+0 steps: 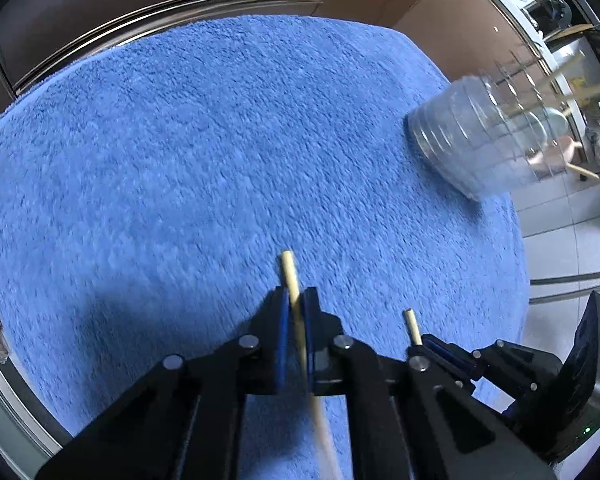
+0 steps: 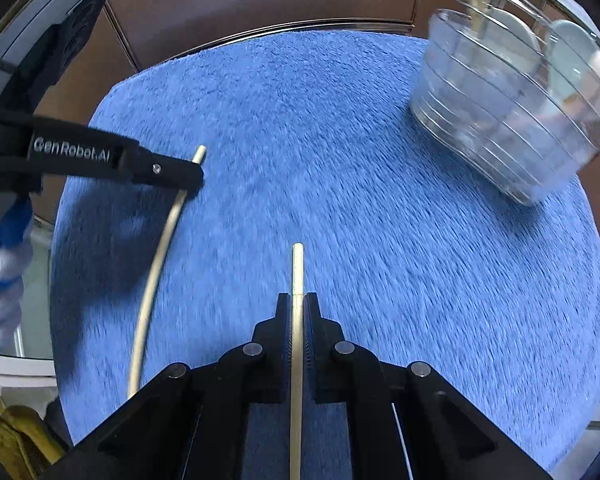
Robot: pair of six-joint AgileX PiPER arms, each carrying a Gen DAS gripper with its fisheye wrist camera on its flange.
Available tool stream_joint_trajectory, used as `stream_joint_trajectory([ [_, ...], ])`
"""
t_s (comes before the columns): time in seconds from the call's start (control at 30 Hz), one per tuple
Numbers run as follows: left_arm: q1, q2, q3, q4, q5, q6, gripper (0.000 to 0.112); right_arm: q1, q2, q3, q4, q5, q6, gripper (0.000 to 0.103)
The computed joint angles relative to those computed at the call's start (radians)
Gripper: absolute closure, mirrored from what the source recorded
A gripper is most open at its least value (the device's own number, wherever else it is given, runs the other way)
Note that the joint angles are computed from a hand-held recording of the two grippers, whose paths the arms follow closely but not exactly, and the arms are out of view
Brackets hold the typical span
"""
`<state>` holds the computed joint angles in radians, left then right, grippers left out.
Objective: Organize utensils
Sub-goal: 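Lower the left tool and close it on a chopstick while the right tool grasps the other, then lift the left tool's chopstick toward the cup while the right tool raises its chopstick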
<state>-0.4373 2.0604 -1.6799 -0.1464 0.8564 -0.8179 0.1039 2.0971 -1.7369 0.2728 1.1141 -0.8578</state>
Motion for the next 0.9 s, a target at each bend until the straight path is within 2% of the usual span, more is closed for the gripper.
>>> stream_joint_trajectory([
  [0.23,-0.071,-0.1,0.099,0.117,-0.121,-0.08,0.108,-0.077,-0.141,0.164,0.069,-0.074,-0.094,0.097],
  [0.5,-0.171,-0.213,0.175,0.339,-0.161,-0.269,0.108,-0.145,-0.358,0.383,0.196,-0.191,-0.245,0.097],
  [0.7,-0.272,-0.247,0.137,0.519,-0.098,-0.412,0.108,-0.171,-0.507,0.512,0.297,-0.245,-0.331,0.097],
  [0.9,-0.369,-0.28,0.103,0.669,-0.024,-0.506,0.108,-0.225,-0.608,0.566,0.408,-0.232,-0.419,0.097],
])
